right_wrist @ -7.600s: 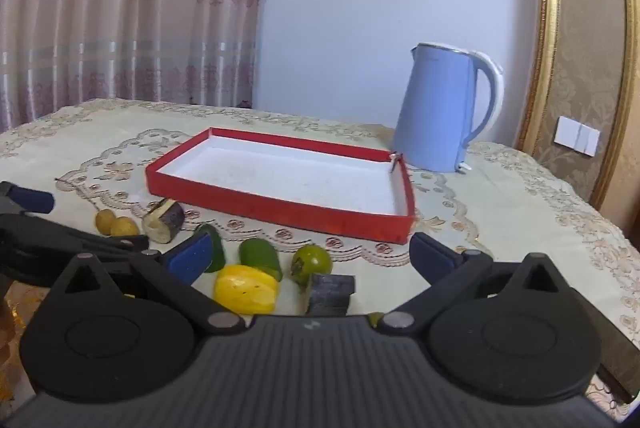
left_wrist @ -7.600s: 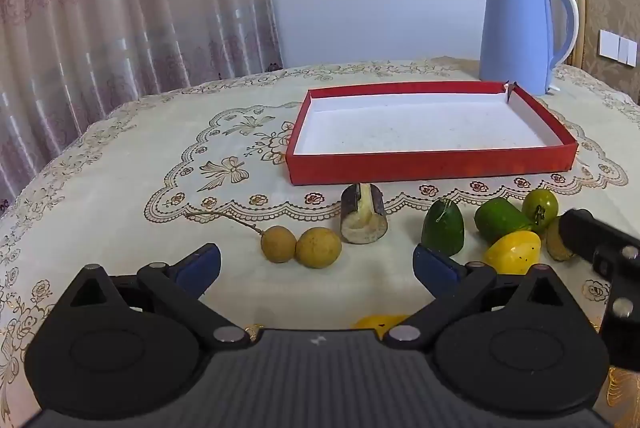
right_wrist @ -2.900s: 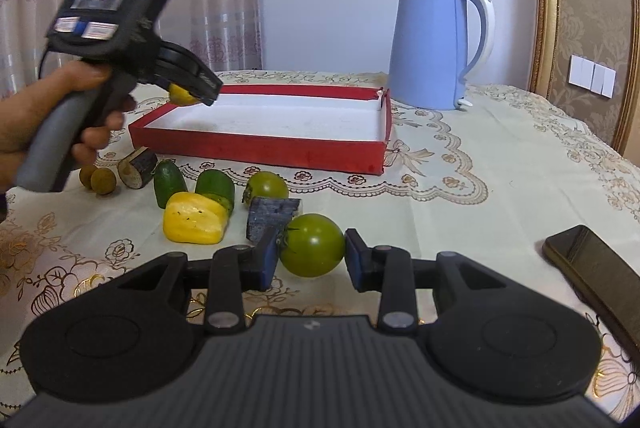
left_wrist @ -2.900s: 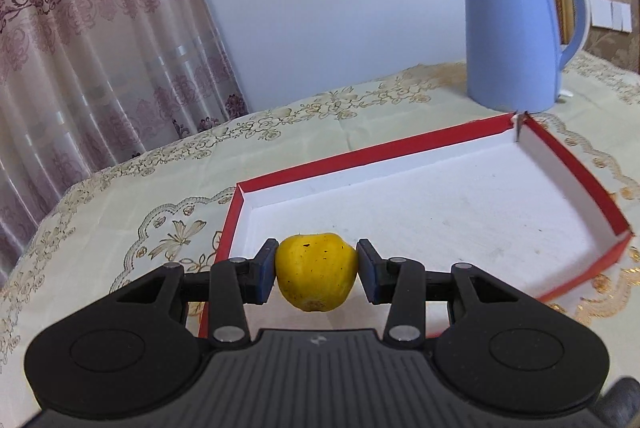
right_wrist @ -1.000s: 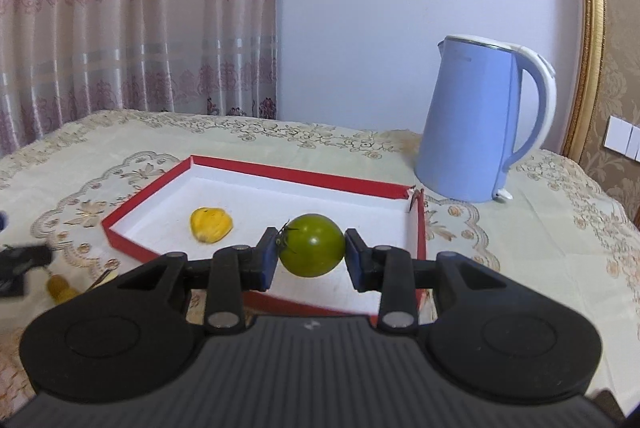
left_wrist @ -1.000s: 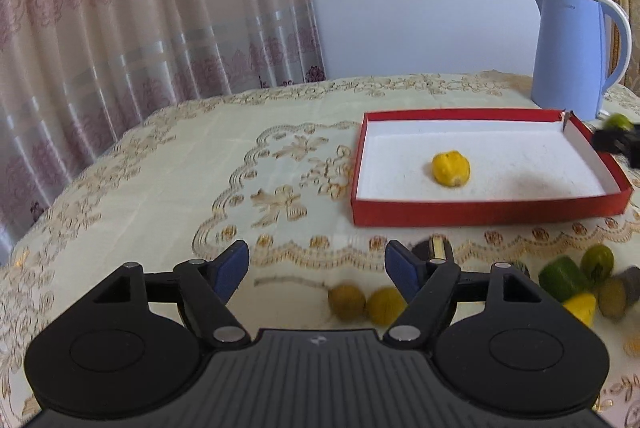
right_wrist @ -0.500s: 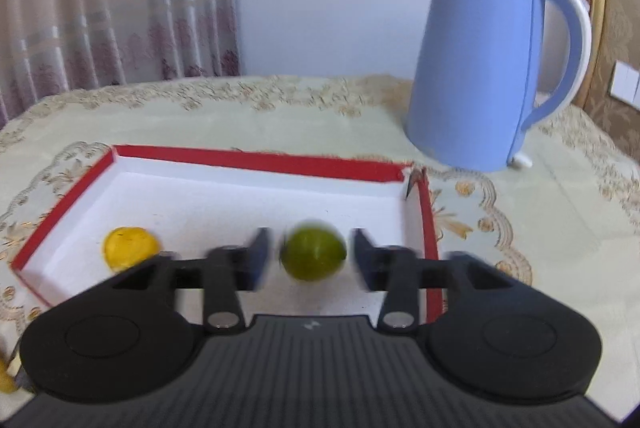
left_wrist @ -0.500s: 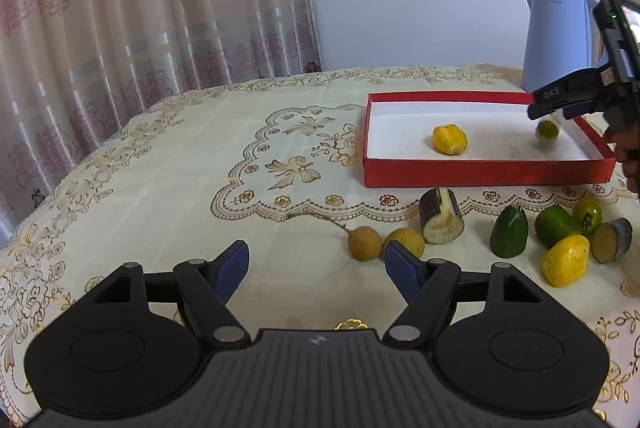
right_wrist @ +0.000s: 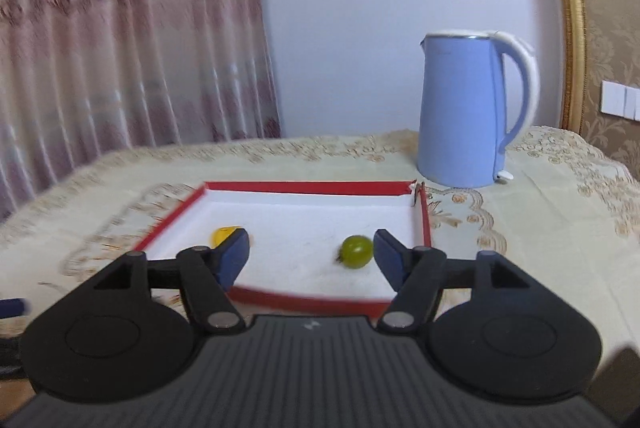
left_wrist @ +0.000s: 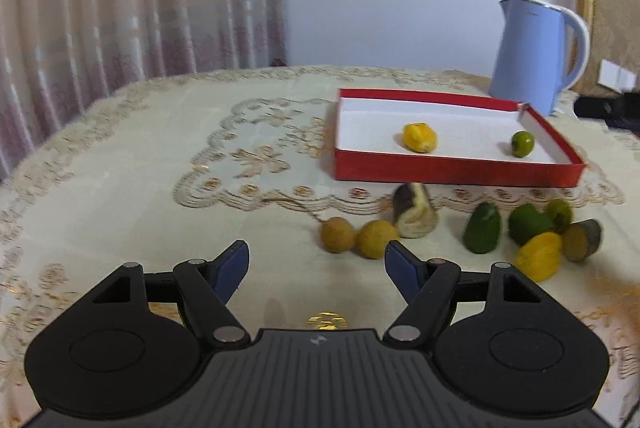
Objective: Organize fruits
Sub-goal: 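Grasp the dark eggplant chunk with the right gripper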
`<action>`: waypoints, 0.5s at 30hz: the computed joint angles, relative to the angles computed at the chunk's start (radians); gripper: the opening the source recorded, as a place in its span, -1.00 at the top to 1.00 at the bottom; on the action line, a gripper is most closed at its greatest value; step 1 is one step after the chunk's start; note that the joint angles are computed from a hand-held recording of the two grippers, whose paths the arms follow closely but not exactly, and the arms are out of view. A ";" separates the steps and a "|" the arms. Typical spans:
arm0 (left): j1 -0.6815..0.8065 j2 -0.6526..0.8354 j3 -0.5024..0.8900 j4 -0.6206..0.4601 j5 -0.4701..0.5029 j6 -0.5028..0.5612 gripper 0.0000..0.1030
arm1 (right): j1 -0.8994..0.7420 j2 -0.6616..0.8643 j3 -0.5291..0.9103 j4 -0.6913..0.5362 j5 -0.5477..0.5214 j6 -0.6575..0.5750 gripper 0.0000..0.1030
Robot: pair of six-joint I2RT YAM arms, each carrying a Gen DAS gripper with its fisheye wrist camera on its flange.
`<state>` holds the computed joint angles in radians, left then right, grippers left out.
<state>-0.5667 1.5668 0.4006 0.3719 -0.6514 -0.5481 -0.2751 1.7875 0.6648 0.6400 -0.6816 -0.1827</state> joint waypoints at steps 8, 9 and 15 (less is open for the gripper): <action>-0.039 0.100 0.029 0.140 0.052 0.094 -0.45 | -0.106 -0.029 -0.135 0.110 -0.057 0.052 -0.31; -0.035 0.109 0.033 0.151 0.058 0.105 -0.45 | -0.120 -0.037 -0.125 0.076 -0.069 0.051 -0.31; 0.025 0.117 0.037 0.165 0.111 0.106 -0.45 | -0.241 -0.133 -0.036 -0.375 -0.262 -0.127 -0.68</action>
